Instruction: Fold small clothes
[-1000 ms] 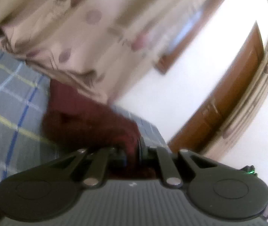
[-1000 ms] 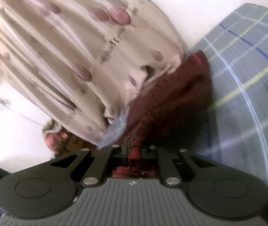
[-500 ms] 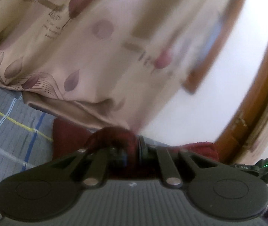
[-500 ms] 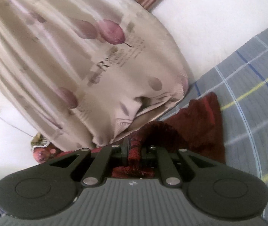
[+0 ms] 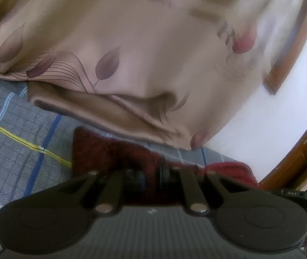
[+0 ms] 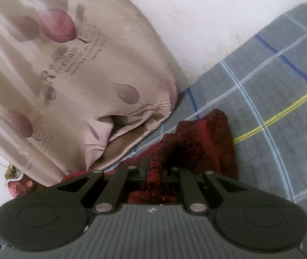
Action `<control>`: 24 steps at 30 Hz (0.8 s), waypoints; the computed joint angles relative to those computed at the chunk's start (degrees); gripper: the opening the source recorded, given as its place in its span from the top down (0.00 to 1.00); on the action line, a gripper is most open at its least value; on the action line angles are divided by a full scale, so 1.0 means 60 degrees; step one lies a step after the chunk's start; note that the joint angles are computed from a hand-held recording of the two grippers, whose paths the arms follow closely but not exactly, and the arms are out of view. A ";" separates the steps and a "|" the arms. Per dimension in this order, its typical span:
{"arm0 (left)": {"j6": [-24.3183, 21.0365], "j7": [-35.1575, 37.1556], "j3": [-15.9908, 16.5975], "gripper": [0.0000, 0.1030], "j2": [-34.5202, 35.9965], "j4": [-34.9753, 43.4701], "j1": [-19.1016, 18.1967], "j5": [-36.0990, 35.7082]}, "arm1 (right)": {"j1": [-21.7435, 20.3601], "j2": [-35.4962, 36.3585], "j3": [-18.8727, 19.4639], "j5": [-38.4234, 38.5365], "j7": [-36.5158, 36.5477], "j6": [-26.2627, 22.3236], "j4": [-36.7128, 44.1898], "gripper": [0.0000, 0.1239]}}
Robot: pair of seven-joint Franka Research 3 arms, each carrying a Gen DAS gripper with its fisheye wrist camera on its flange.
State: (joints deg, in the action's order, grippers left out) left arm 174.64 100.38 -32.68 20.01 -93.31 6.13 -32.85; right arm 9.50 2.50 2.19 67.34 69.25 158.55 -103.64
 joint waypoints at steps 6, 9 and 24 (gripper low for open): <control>-0.0444 -0.1201 0.1032 0.59 0.0262 0.0530 -0.0823 0.1228 | -0.0138 0.0464 0.0081 0.0367 -0.0196 -0.0057 0.0422 0.86; 0.0088 -0.2423 0.1975 0.16 0.0186 0.0455 -0.1615 0.2292 | -0.0260 0.0546 0.0191 0.1607 -0.0973 0.0148 0.0541 0.78; 0.1642 -0.3993 0.1674 0.00 -0.0224 -0.0540 -0.0882 0.5249 | 0.0498 -0.0153 0.0158 -0.0686 -0.2866 0.1413 0.0175 0.58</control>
State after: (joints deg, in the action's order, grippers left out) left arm 184.49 76.42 -22.64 18.66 -96.55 0.84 -1.36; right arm 12.49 1.58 3.13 63.22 52.05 167.03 -102.59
